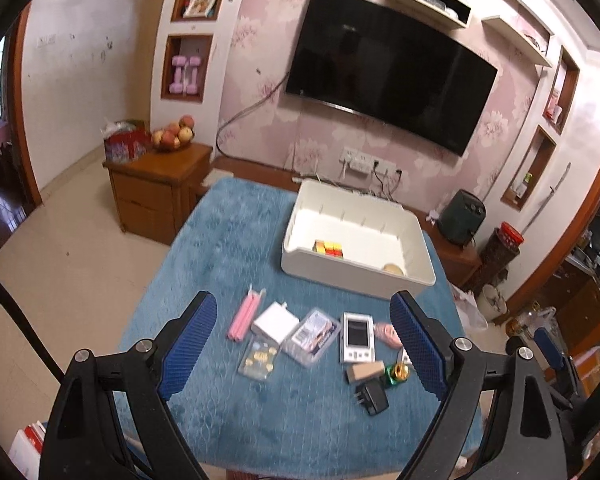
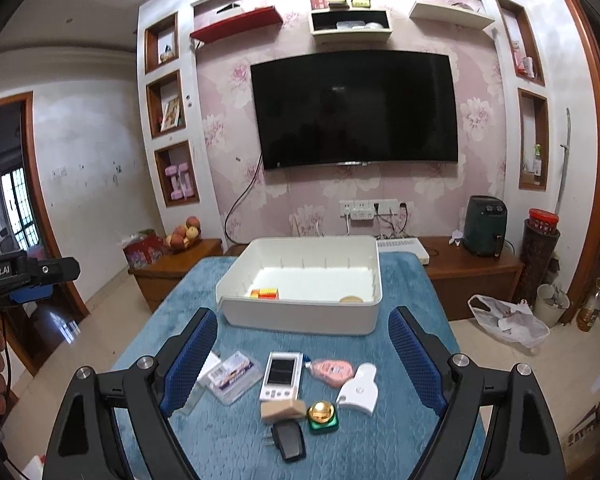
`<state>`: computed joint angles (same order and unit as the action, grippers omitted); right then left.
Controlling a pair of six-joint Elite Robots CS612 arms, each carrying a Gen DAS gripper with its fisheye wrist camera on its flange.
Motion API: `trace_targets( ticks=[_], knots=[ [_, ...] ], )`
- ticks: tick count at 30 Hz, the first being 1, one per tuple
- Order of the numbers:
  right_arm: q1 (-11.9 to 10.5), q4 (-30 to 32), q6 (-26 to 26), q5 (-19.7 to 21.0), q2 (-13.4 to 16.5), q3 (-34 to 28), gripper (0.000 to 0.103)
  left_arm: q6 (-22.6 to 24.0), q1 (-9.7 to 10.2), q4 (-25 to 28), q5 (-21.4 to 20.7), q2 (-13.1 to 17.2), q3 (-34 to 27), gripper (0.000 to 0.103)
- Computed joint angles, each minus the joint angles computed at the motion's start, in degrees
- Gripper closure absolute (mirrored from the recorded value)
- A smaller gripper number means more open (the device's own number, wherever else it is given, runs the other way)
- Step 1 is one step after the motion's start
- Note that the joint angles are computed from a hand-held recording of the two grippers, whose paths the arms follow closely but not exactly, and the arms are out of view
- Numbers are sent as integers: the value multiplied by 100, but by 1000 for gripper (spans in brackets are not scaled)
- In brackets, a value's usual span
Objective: Organize rigid objects
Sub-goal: 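Close the left gripper on the black charger plug while the right tool approaches the green cylinder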
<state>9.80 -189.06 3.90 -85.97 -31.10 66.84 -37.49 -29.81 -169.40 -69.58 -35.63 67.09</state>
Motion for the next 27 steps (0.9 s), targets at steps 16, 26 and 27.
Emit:
trace_targets(
  ticks=[16, 26, 27],
  knots=[
    [290, 994, -992, -791, -130, 110, 15, 438, 322, 1454, -2178, 354, -792, 12],
    [425, 1702, -2000, -1076, -170, 169, 15, 504, 411, 2818, -3028, 788, -1718, 12],
    [430, 1744, -2084, -1074, -172, 165, 15, 457, 419, 2941, -3118, 839, -1811, 12]
  ],
)
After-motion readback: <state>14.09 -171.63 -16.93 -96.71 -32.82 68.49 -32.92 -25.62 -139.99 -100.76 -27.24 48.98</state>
